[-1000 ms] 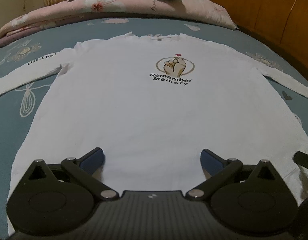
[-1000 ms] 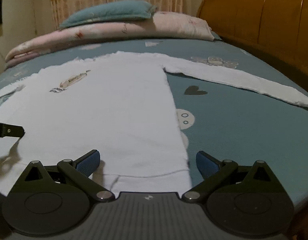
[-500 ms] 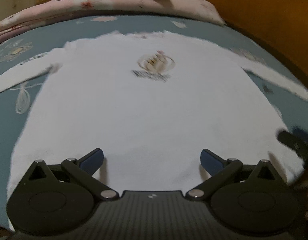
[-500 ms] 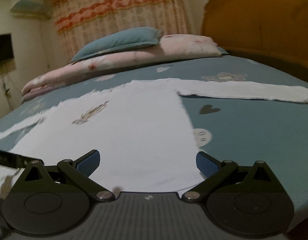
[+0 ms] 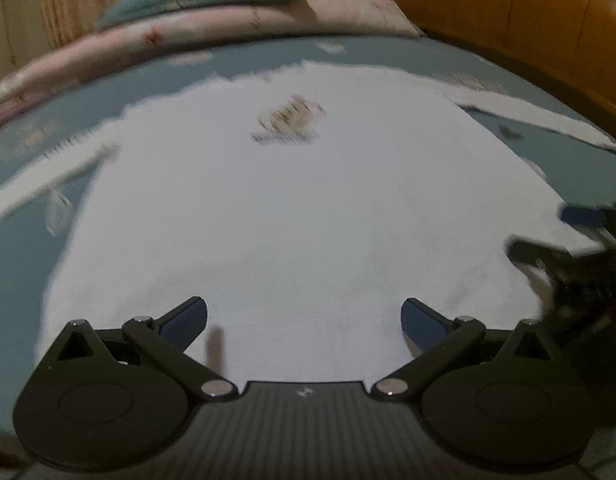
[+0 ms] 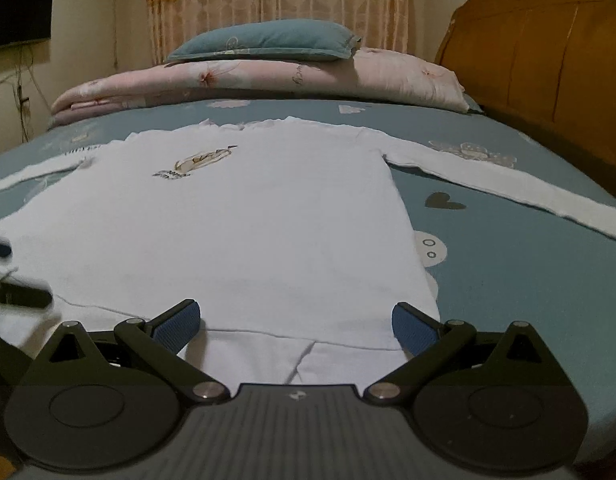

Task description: Fold clothes

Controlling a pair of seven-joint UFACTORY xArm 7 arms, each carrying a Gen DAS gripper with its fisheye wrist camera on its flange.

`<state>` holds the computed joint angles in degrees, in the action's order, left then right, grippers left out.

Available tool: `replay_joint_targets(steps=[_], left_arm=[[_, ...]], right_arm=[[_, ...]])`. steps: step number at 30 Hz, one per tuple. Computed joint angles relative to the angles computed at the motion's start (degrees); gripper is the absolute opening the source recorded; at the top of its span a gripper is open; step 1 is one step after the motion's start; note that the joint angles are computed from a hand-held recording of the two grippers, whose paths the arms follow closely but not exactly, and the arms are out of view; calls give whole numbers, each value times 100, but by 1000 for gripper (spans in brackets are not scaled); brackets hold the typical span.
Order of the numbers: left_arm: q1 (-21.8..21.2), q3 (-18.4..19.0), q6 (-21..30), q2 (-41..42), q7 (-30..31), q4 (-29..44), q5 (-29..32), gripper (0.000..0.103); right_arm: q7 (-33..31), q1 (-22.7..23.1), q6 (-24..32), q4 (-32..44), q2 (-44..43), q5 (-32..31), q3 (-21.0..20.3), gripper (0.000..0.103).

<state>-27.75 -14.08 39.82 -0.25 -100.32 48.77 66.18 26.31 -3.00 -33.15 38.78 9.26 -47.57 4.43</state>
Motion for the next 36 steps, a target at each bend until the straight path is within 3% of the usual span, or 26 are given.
replay_joint_targets(steps=[4, 9, 12, 13, 16, 18, 21, 27, 29, 32, 36], left_arm=[[396, 270, -415, -345, -508, -298, 173, 102], [1220, 587, -1778, -868, -1396, -1103, 44, 102], [1770, 502, -2299, -1162, -1735, -1476, 280, 102], [1608, 684, -2148, -1236, -1480, -1528, -16, 102], [1711, 550, -1435, -1432, -199, -1541, -1468, 102], [1713, 705, -1654, -1656, -3, -1709, -1739, 101], [1922, 444, -1958, -1908, -49, -1799, -1660, 102], [2233, -94, -2574, -1249, 152, -1412, -1737, 102], [2322, -247, -2659, -1035, -143, -1360, -1614, 102], [2490, -573, -2534, -1009, -1085, -1350, -659, 102], [1896, -340, -2101, -1145, -552, -1443, -1049, 102]], right_arm=[[-96, 11, -40, -58, -3, 83, -8, 103], [-174, 32, -54, -97, -12, 165, -14, 103], [-49, 5, -4, -51, -9, 88, 8, 103], [-26, -1, 1, -43, -9, 67, 10, 103], [39, -21, 7, -21, -3, -4, 11, 103], [113, -40, 17, 2, 1, -65, 13, 103], [110, -22, 34, 21, 17, -33, 14, 103], [154, -24, 64, 53, 36, -33, 36, 103], [165, -35, 56, 55, 38, -58, 34, 103], [183, -56, 35, 67, 50, -117, 29, 103], [208, -75, 17, 93, 73, -181, 25, 103]])
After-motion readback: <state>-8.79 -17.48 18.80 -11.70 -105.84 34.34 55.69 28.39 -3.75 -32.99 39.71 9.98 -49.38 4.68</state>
